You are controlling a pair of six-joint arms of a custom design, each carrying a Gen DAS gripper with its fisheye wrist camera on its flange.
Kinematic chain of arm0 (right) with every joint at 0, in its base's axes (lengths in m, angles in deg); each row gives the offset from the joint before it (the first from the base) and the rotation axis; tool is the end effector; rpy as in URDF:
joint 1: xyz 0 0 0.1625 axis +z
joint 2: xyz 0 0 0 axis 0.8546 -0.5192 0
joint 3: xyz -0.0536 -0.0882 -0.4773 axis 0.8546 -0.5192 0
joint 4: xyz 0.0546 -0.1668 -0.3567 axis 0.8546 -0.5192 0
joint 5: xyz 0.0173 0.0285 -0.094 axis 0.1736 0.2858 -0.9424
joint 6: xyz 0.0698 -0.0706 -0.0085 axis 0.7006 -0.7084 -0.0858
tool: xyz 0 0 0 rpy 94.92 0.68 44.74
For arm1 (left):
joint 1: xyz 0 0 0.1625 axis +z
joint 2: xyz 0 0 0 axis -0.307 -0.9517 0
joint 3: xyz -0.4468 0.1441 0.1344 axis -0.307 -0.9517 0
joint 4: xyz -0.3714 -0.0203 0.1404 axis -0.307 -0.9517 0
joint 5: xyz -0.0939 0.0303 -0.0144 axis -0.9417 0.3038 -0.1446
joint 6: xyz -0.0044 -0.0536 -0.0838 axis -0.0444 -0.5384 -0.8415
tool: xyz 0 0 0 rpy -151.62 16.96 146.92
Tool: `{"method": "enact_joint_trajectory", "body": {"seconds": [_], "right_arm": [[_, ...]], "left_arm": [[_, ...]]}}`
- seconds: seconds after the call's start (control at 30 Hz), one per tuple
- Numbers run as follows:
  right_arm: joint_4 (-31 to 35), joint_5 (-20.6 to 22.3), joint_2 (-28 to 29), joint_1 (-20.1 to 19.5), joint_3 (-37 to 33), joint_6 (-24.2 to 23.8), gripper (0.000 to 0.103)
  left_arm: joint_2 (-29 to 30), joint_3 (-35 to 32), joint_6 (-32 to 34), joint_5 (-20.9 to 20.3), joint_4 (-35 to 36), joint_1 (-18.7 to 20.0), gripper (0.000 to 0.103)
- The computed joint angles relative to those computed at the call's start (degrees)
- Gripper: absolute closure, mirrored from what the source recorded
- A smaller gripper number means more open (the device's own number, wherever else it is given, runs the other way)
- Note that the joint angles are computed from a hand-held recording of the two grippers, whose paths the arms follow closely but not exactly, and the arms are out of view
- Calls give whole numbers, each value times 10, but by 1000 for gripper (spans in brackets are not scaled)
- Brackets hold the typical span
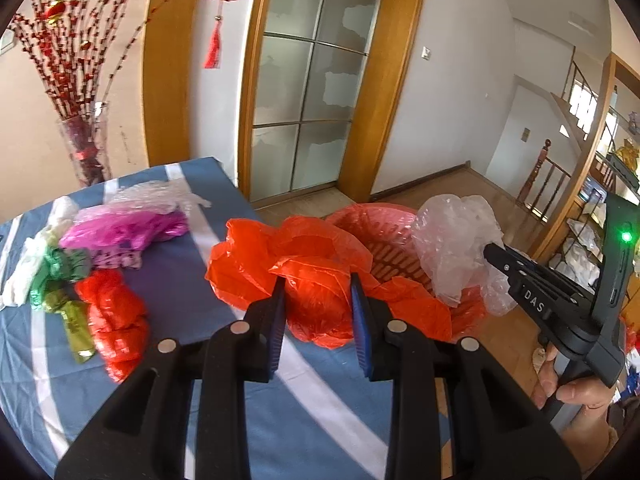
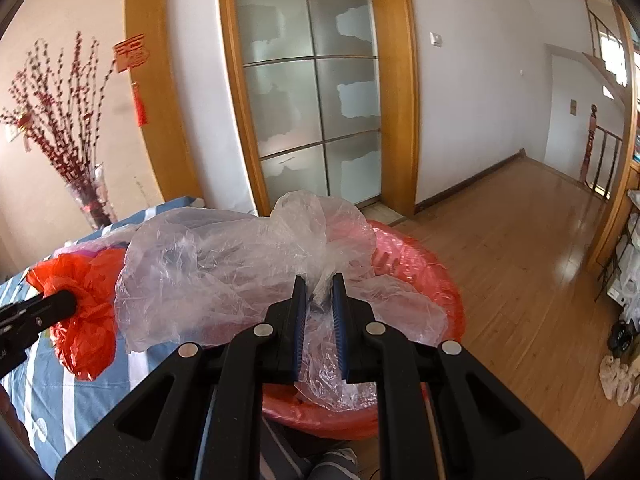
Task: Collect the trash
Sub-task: 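Carry the clear bag and red bag over the red basket, then open both tools to drop the bags into the basket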
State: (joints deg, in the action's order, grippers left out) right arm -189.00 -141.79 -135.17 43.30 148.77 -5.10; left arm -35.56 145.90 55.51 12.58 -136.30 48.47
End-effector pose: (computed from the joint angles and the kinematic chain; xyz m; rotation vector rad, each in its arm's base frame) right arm 0.1559 -0.3797 0.2586 0.2296 -2.1272 1.2690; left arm -0.2680 -0.3942 0.1328 0.7657 2.4406 -0.9559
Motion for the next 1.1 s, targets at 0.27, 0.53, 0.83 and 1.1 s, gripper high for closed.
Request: {"method": "enact_joint_trajectory", "body": {"seconds": [0.27, 0.53, 0.83, 1.1], "right_arm": [[-6, 1, -9, -27, -2, 11, 89], [-6, 2, -15, -42, -16, 21, 89], [12, 16, -23, -60, -27, 50, 89], [40, 33, -33, -76, -24, 72, 66]], "left_arm": [[34, -28, 18, -32, -12, 15, 73], [68, -59, 37, -54, -17, 26, 73], [102, -94, 40, -83, -14, 44, 71], [118, -104, 27, -77, -1, 54, 50]]}}
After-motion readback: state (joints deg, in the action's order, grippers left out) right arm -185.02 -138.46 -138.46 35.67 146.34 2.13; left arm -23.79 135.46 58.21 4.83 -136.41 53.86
